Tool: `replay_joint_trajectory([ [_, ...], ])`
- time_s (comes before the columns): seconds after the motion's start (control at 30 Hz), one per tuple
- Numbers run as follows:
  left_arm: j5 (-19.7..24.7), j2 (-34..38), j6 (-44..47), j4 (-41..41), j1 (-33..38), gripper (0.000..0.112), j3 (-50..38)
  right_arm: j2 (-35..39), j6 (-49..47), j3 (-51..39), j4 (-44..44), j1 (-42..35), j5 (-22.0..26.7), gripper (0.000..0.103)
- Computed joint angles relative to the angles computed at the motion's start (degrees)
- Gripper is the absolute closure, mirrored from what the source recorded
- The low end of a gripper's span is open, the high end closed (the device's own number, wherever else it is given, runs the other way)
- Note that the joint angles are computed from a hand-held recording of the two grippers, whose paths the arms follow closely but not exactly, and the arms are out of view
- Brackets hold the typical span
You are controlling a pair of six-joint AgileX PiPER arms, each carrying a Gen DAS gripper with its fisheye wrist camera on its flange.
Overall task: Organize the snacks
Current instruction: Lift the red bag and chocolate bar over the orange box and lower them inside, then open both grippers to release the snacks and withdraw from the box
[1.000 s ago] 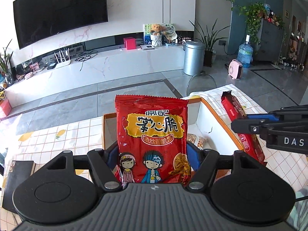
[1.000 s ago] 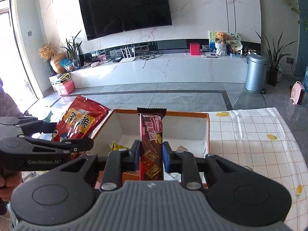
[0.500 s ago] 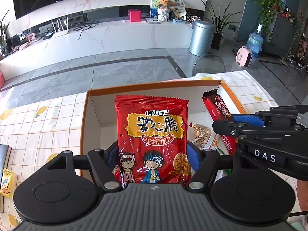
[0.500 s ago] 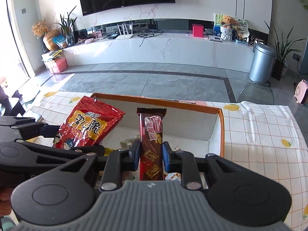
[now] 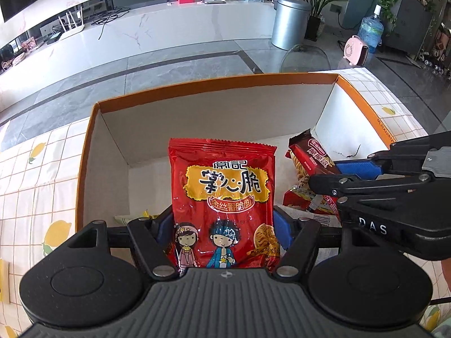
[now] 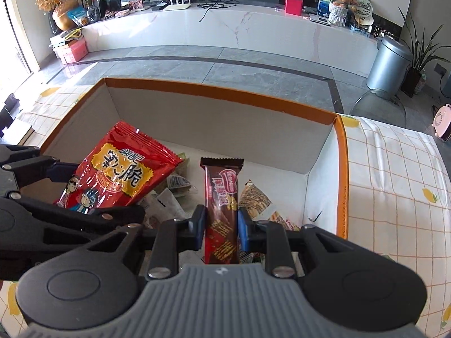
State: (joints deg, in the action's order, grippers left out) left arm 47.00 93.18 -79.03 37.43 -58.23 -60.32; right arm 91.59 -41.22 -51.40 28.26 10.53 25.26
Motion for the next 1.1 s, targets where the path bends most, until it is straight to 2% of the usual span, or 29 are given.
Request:
replay_joint_trajectory([
  [0.2,-2.4,1.0,1.4,-0.1,1.6,0.033,0.1,4.2,7.3,-3.0,-8.0,1.0,-0.5,0.082],
  [0.4,-5.3,0.7,2.8,-1.5,3.8,0.032,1.0,5.0,8.0,-3.2,-10.7,1.5,-1.4,0.082],
  [0.67,-2.6,1.0,1.2,0.5,2.4,0.022,0.1,4.6,5.8,-2.7,-9.4,0.8,-1.6,0.079],
  [0.73,-1.4,1.1,0.3,0.7,1.9,0.021,-0.3,4.1,6.9,-2.6,-10.4,0.6,-1.3,0.072],
  [0.83,-0.3,0.5,-1.4,1.3,1.0,0.02,-0.6,2.7,8.8,-2.3,-11.9,0.9,-0.7,0.068],
  [0.9,0.2,-0.5,-2.1,1.2,0.6,0.018,-0.3,1.0,11.9,-1.4,-15.1,1.4,-1.8,0.052],
  [0.97,0.2,-2.0,-2.7,1.4,0.1,0.016,0.3,-0.3,10.2,-1.1,-13.8,0.7,-1.4,0.045],
  [1.03,1.5,-2.9,-4.5,2.6,-1.0,0.009,0.3,-2.0,8.6,-1.1,-12.1,-0.2,0.2,0.041],
  [1.1,3.3,-3.7,-6.1,4.0,-2.3,0.009,0.0,-3.7,8.6,-1.0,-12.1,-0.7,1.1,0.038],
])
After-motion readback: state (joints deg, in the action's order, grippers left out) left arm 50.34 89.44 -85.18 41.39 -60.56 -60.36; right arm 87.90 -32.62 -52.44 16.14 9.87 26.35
